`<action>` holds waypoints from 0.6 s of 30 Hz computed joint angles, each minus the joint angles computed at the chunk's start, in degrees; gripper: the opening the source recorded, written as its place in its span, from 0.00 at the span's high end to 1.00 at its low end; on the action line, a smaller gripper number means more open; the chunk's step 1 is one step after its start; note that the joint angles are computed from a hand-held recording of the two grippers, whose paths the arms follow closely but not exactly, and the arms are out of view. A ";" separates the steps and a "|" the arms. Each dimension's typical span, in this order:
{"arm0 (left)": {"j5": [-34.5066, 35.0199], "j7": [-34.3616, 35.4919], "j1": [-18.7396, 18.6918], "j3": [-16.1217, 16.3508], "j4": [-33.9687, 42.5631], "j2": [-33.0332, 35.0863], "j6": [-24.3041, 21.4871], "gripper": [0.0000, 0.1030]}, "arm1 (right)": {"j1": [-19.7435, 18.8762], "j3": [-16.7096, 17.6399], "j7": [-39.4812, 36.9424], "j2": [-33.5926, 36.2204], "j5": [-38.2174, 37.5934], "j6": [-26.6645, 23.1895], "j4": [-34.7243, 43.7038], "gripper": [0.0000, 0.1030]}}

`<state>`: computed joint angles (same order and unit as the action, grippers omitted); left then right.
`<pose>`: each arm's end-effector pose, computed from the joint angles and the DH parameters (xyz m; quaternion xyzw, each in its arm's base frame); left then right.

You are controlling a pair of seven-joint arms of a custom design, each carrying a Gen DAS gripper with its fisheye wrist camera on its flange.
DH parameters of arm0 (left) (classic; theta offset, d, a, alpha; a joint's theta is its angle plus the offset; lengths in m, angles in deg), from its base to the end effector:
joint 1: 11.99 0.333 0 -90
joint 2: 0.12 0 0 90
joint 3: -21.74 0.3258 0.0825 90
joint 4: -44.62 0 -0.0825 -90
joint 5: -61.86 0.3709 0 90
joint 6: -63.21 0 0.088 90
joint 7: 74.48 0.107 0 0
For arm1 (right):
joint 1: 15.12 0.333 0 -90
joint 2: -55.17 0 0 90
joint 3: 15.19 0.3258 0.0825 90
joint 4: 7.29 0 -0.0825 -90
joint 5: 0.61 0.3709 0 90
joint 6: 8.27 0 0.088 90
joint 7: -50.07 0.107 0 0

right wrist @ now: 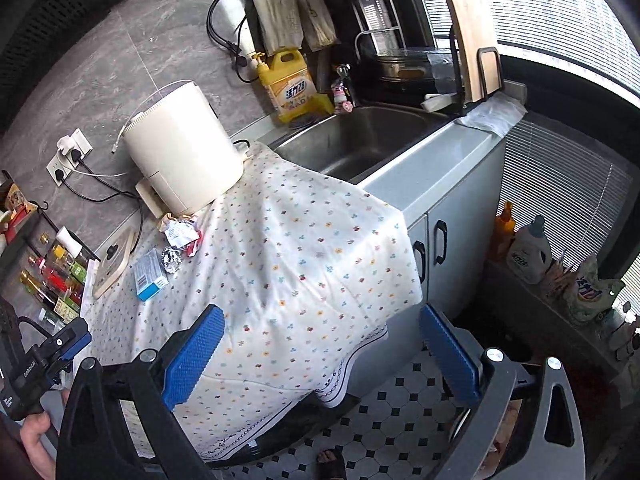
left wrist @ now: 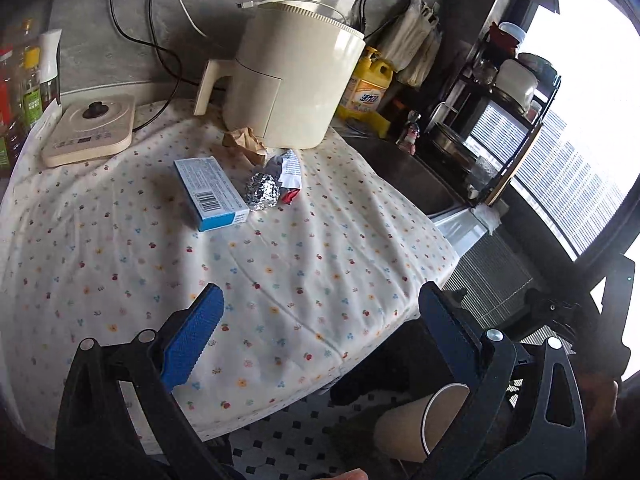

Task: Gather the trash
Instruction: 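Move both open tools back over the counter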

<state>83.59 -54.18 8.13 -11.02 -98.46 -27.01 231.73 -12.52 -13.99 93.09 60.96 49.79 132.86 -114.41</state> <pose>0.4277 -0.1490 0.5300 -0.7928 0.4214 -0.3598 0.2539 0.6154 0.0393 0.5273 -0.7401 0.5361 -0.0668 0.4004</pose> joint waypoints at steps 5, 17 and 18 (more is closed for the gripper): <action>-1.93 4.14 -0.73 5.33 -3.58 -2.06 2.01 0.06 | 3.12 2.37 1.89 0.78 -0.24 2.57 1.15 0.08; -12.06 24.71 -6.85 20.17 -4.02 4.45 8.89 0.06 | 9.11 7.14 13.40 5.12 -6.15 10.23 5.42 0.11; -13.00 26.16 -7.40 20.93 -3.45 5.22 8.85 0.06 | 9.19 7.50 13.62 5.43 -6.51 9.89 5.99 0.12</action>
<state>70.59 -28.01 0.73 9.91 -101.91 -21.79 240.58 -3.33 -6.49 106.71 66.39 43.28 142.76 -108.42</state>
